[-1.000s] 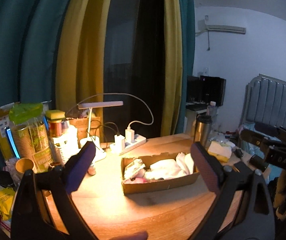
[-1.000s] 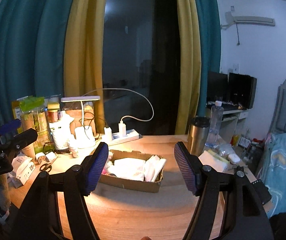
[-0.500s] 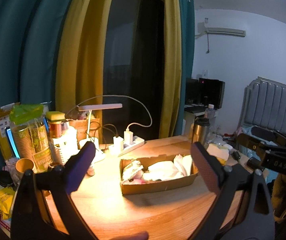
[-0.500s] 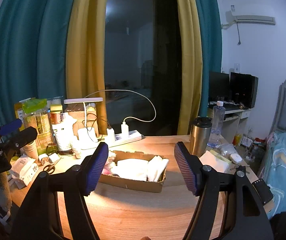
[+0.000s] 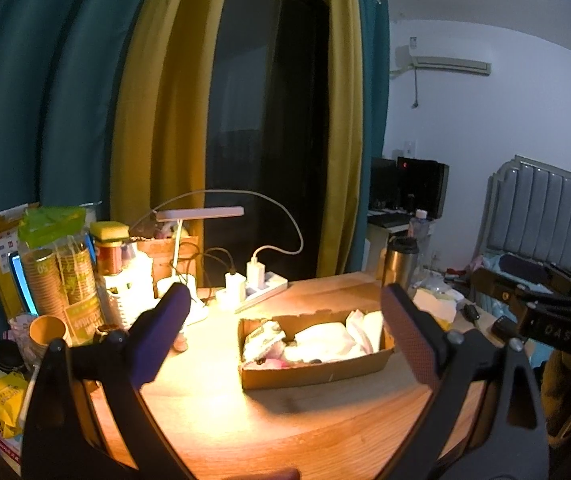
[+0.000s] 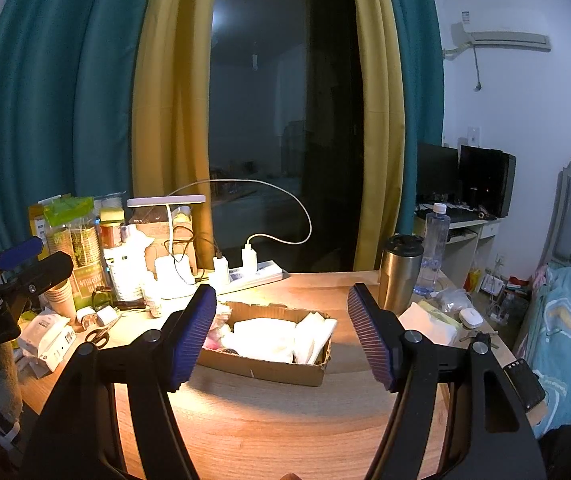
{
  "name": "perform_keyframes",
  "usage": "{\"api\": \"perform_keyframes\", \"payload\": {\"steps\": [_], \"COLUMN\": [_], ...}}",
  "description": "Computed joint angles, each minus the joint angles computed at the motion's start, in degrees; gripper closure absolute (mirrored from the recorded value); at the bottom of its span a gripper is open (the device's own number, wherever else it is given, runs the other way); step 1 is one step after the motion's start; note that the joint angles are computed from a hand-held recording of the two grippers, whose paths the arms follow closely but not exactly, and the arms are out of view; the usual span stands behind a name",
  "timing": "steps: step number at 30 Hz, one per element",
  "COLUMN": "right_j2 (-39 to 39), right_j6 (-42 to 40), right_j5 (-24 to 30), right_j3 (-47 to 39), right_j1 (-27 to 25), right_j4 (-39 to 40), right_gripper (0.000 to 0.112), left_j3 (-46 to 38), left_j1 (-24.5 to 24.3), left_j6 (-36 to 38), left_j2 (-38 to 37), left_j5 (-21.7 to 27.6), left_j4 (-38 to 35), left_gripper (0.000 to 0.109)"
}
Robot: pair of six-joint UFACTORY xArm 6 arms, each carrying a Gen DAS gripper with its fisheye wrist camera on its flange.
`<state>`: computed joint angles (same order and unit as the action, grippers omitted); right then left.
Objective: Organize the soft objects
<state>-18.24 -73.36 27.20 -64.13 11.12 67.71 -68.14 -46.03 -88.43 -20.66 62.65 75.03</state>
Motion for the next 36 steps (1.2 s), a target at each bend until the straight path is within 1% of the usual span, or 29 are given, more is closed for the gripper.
{"api": "perform_keyframes", "payload": {"steps": [9, 36], "right_j2": [0.6, 5.1], "right_j6": [0.6, 1.7], "right_j5": [0.8, 0.3], "right_j3": [-0.4, -3.2], "right_j1": [-0.2, 0.3], "right_j4": [-0.6, -2.7], "right_gripper": [0.041, 0.041], "left_j3": [-0.7, -0.5], "left_j1": [0.5, 3.6], "left_j6": [0.1, 1.4], "left_j2": [0.8, 2.5], "left_j5": [-0.5, -4.3], "left_j4": [-0.3, -2.0], "left_gripper": [0.012, 0.012]}}
